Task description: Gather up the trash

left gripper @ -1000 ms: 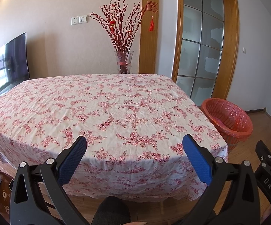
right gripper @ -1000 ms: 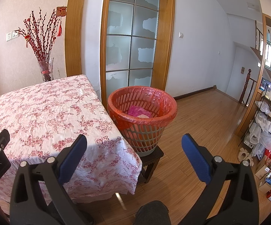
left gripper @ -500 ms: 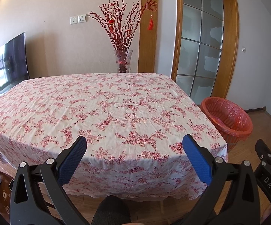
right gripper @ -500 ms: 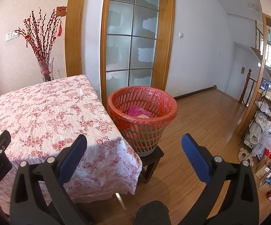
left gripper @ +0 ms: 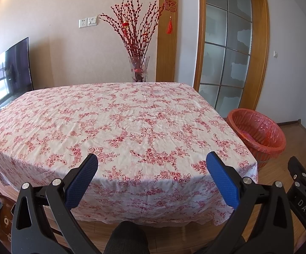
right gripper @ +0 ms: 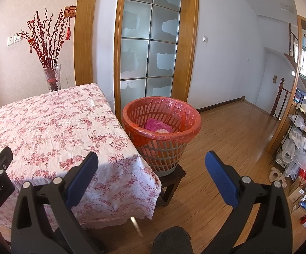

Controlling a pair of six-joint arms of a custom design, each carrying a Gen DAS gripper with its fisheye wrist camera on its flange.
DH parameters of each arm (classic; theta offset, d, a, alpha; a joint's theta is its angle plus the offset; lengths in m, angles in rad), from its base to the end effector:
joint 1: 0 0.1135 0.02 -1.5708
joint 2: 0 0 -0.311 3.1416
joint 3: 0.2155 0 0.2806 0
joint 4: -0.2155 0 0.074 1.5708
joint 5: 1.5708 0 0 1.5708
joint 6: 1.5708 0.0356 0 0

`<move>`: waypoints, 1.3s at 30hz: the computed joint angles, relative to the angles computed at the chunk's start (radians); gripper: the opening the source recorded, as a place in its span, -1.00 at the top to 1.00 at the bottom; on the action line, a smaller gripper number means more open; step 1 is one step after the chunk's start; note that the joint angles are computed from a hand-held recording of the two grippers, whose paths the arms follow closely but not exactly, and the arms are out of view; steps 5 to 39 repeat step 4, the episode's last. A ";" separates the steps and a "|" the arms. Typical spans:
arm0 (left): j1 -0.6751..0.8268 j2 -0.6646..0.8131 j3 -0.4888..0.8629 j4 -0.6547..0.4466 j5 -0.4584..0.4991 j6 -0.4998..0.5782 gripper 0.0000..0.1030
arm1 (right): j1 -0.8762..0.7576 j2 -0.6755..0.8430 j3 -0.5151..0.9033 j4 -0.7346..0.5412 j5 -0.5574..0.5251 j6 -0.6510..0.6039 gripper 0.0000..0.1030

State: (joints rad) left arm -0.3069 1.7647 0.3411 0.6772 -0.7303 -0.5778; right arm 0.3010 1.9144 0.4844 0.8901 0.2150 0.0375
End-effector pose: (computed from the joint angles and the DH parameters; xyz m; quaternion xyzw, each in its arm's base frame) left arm 0.2486 -0.0539 0.0881 -0.2573 0.8287 0.1355 0.4782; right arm 0.3040 0.0864 0.0874 -0.0612 0.8645 -0.0095 0.4988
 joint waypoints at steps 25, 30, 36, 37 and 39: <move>0.009 -0.001 0.001 0.001 0.013 0.009 -0.95 | 0.000 -0.001 0.001 -0.003 -0.001 -0.001 -0.92; 0.009 -0.001 0.001 0.001 0.013 0.009 -0.95 | 0.000 -0.001 0.001 -0.003 -0.001 -0.001 -0.92; 0.009 -0.001 0.001 0.001 0.013 0.009 -0.95 | 0.000 -0.001 0.001 -0.003 -0.001 -0.001 -0.92; 0.009 -0.001 0.001 0.001 0.013 0.009 -0.95 | 0.000 -0.001 0.001 -0.003 -0.001 -0.001 -0.92; 0.009 -0.001 0.001 0.001 0.013 0.009 -0.95 | 0.000 -0.001 0.001 -0.003 -0.001 -0.001 -0.92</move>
